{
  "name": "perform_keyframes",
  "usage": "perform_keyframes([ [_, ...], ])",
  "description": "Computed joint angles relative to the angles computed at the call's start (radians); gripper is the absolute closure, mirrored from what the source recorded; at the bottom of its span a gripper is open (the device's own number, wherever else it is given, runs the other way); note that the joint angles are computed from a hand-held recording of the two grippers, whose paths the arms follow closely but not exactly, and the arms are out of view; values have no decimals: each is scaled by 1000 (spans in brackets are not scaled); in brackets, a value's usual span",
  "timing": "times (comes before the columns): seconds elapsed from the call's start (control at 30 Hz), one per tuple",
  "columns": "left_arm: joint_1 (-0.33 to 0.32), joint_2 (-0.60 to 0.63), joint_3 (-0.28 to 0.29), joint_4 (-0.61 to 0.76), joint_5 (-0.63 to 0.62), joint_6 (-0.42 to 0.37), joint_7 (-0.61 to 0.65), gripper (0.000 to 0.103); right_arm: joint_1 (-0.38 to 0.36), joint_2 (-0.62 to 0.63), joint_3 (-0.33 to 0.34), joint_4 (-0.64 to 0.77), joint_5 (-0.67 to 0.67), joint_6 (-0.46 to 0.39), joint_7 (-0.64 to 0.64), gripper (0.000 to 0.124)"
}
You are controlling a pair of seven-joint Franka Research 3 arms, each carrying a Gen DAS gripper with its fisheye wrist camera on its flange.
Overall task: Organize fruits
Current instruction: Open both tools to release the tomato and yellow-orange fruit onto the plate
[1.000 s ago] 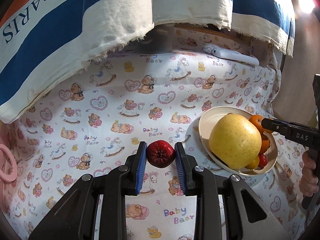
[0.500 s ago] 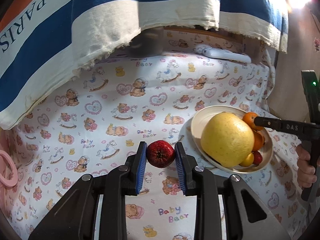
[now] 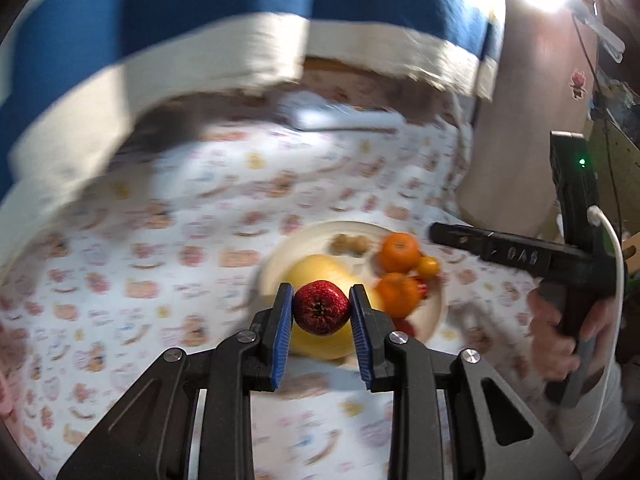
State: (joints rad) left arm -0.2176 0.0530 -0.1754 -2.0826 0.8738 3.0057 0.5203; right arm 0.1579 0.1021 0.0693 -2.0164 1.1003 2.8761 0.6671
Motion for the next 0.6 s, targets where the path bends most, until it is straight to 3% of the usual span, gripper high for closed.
perform_keyframes([
  [0.07,-6,44,-31,52,-132,-33,138,76,5,-7,0,-12,-13,36,17,73],
  [0.17,-42,113,-42,149,-202,-112,235,76,-6,-5,-10,-6,-16,14,56,73],
  [0.3,-108,198,-24,260,-199,-215,255,76,-21,3,-20,5,-28,-13,101,73],
  [0.6,-185,287,33,358,-149,-315,243,76,-31,21,-26,17,-184,-56,249,73],
])
